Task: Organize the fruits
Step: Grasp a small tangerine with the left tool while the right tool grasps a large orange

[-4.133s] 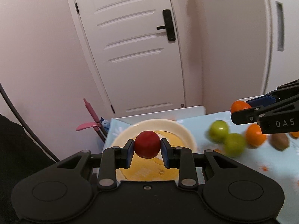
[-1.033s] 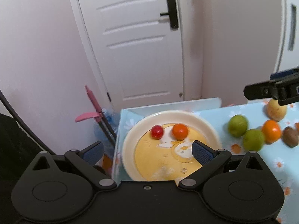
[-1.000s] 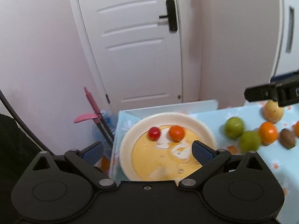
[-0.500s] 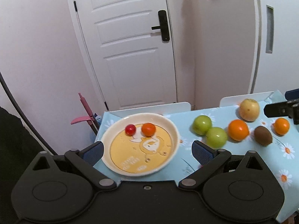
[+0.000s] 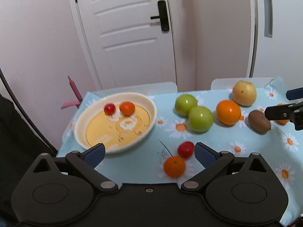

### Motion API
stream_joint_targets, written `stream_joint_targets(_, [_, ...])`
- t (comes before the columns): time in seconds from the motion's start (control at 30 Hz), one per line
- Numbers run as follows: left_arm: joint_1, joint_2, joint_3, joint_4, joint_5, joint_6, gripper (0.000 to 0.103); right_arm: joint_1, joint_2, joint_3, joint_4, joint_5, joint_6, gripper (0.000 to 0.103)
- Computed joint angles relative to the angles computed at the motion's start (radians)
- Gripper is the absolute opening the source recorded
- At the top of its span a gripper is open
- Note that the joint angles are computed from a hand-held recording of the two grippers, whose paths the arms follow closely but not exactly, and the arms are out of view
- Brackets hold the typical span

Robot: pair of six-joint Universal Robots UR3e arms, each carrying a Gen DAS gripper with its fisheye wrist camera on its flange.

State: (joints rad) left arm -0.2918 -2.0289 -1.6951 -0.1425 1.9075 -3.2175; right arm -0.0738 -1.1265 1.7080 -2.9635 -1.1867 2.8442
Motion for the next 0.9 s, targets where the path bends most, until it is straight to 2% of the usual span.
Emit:
stream_joint_targets(0.17, [-0.024,-0.086,0.009,0.055,0.016,-0.011,0.1,-0.009,0.117,-0.052,-0.056,0.054,-0.073,0.103])
stream_joint_targets(0.3, [-0.037,-0.14,0.029,0.065,0.03,-0.006,0.092,-0.016,0.206,-0.123,-0.066,0.105,-0.118,0.103])
stream_joint_targets(0.47, [-0.033,-0.176,0.053,0.054,0.007,-0.03,0.083,-0.008,0.297,-0.242,-0.031,0.117,-0.15,0.103])
stream_joint_targets(0.77, [-0.031,-0.222,0.13,-0.014,-0.008,-0.049,0.05,0.002,0.393,-0.409,0.092,0.13,-0.218,0.103])
stream_joint_targets(0.8, [-0.029,-0.222,0.132,-0.021,-0.015,-0.052,0.041,0.003,0.403,-0.427,0.105,0.131,-0.219,0.103])
stream_joint_targets(0.9, [-0.03,-0.226,0.138,-0.025,-0.012,-0.051,0.041,0.003,0.427,-0.474,0.15,0.14,-0.227,0.103])
